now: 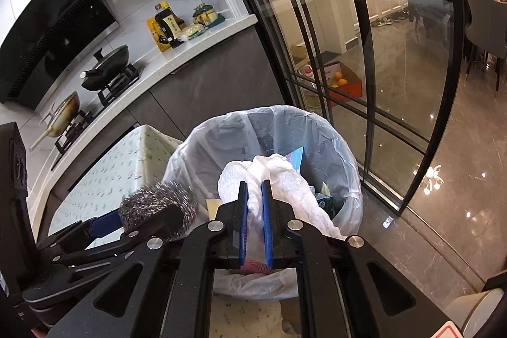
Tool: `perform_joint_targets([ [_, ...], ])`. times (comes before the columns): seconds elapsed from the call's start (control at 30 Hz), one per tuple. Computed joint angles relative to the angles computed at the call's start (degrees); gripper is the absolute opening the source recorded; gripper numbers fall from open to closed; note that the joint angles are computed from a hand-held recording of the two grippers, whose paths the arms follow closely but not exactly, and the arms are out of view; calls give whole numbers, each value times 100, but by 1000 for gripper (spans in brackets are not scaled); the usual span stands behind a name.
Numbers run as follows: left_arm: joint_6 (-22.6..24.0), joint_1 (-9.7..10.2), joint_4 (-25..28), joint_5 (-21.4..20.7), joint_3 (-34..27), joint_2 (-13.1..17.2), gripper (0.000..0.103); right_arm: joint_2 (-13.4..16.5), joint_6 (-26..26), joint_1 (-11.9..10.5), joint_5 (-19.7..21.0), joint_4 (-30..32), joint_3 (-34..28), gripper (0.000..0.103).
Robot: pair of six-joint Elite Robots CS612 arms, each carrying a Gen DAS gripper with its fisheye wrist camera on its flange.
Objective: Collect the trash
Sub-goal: 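Open both tools to drop the scrubber and tissue into the bin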
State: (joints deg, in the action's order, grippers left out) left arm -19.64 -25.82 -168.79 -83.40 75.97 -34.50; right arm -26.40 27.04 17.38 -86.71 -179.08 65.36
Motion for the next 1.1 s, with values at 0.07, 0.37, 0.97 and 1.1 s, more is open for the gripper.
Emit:
perform_joint_targets([
  [0.07,-93,37,49,-104,-63,41,80,59,127,-30,110,15,-70,15],
  [0.37,-107,50,-67,125,32,15,84,83,220,-37,66,-101,-94,36],
  [0.97,-469,-162,-726,1066,1268,-689,89,-599,-529,158,-95,-453,943,53],
  [1.1,-621,-219,-801,1273,1547,-852,89,-752,-754,235,-198,-389,1168,56],
])
